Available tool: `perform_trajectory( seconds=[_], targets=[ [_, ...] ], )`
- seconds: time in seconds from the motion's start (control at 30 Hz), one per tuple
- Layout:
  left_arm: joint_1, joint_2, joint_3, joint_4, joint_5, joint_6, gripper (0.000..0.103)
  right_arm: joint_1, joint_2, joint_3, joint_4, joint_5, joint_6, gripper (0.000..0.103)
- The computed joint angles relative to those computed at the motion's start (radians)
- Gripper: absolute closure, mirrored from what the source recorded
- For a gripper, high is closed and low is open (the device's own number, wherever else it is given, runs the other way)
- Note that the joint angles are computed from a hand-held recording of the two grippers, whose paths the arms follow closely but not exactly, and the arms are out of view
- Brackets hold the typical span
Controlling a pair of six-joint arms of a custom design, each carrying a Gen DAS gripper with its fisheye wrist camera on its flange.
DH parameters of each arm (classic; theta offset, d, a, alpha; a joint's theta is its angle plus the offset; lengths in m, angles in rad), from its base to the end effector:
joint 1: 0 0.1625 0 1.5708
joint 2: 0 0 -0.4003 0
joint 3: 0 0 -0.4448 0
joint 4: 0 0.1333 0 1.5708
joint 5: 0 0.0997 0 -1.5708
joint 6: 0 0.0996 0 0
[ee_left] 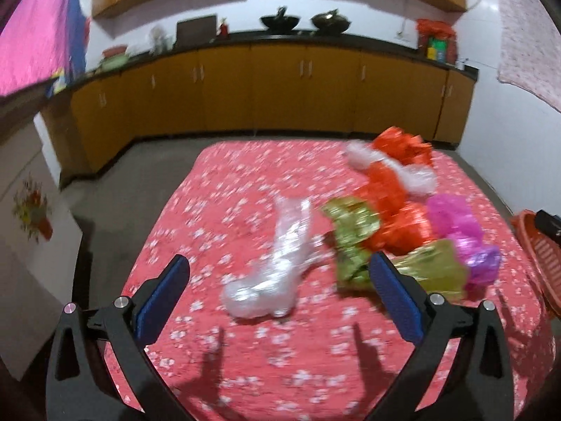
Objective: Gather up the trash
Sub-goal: 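Grasp the clear plastic bag with the left gripper while the right gripper grasps the pink bag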
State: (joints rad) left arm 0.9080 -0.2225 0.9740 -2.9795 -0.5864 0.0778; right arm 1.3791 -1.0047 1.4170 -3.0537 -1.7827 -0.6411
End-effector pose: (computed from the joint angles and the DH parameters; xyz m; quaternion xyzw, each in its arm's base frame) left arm -0.3390 -0.7858 -0.0356 0.1597 0.8328 -0.4013 0.3463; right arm -0.0336 -0.7630 0.3629 0.1380 -0.8458 0.4271 0.2884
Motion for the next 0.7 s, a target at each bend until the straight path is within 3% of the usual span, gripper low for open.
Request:
perform_trajectory(
  seconds=[0.33, 0.7],
  targets=[
    [0.036, -0.018, 0.003, 0.077, -0.047, -0.063, 0.003, 0.037, 0.148, -0.148, 0.117, -0.071, 0.0, 0.019],
    [0.059, 0.033, -0.112, 0.295, -0.071, -0.153, 0.023, 0.042, 0.202, -0.202, 0.2, -0.11, -0.031, 0.026]
  ],
)
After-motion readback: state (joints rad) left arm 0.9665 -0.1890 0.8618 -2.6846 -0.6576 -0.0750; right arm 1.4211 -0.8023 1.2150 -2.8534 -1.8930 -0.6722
